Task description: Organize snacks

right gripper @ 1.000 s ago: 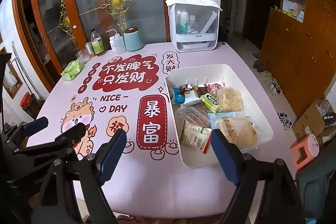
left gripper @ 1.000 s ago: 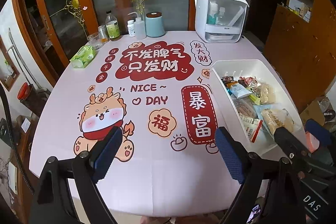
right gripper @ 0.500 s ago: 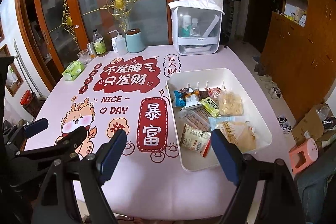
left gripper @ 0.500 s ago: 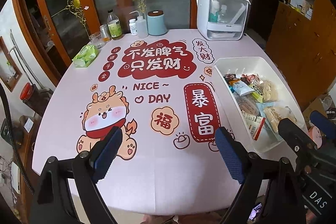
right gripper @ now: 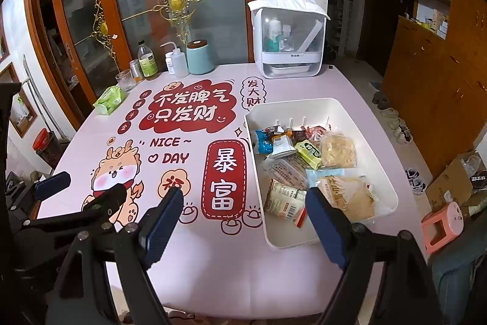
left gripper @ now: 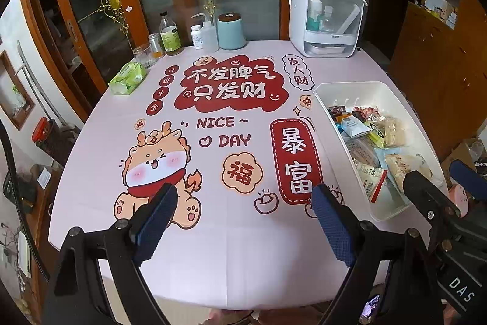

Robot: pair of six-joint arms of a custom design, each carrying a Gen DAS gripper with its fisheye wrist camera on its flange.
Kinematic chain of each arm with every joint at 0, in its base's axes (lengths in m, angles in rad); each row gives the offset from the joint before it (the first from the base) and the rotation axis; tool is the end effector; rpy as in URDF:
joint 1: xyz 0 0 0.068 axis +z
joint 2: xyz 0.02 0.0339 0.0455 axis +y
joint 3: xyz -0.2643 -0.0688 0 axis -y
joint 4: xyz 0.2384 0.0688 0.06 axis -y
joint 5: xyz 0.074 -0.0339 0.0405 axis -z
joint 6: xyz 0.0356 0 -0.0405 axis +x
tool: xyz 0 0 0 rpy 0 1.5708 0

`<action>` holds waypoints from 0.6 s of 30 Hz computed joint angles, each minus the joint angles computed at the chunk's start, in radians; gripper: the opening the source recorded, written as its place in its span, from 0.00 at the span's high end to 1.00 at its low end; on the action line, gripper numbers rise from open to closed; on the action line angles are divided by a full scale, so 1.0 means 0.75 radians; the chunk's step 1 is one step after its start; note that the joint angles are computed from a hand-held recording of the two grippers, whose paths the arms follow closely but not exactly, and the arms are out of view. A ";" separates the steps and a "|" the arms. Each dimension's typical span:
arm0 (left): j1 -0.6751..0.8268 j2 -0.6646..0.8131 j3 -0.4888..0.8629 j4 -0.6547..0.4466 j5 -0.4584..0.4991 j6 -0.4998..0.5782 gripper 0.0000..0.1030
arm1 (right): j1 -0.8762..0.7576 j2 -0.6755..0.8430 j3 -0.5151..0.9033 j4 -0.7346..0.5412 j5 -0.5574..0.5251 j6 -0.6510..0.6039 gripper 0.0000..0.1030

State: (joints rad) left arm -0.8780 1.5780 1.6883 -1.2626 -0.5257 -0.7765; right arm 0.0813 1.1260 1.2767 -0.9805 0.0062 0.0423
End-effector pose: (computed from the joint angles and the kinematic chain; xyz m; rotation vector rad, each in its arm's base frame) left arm 0.2021 -0.2155 0.3679 -0.0157 2.4832 0.0640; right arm 0.2063 0.0166 0.3663 -0.0439 2.4008 0.0502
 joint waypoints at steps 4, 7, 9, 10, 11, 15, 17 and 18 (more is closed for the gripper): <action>0.000 0.001 0.001 -0.001 0.000 0.000 0.14 | 0.001 -0.001 -0.001 0.002 0.000 0.000 0.19; 0.000 0.001 0.001 0.000 0.001 0.000 0.14 | 0.006 -0.001 -0.004 0.004 0.002 0.002 0.19; 0.001 0.001 0.001 0.000 0.002 0.000 0.14 | 0.007 0.002 -0.007 0.006 -0.001 0.002 0.19; 0.002 0.000 0.000 0.000 0.003 0.003 0.14 | 0.007 0.004 -0.007 0.007 -0.004 0.001 0.19; 0.001 -0.001 0.000 -0.002 0.004 -0.001 0.14 | 0.008 0.007 -0.007 0.008 -0.006 0.002 0.19; 0.001 0.003 0.001 -0.002 0.006 -0.002 0.14 | -0.004 0.016 -0.002 0.009 -0.018 -0.006 0.19; -0.003 0.002 -0.003 -0.002 0.007 -0.014 0.14 | -0.002 0.017 -0.001 0.009 -0.016 -0.004 0.19; -0.001 0.003 -0.002 -0.001 0.007 -0.009 0.14 | -0.005 0.021 0.000 0.011 -0.021 -0.006 0.19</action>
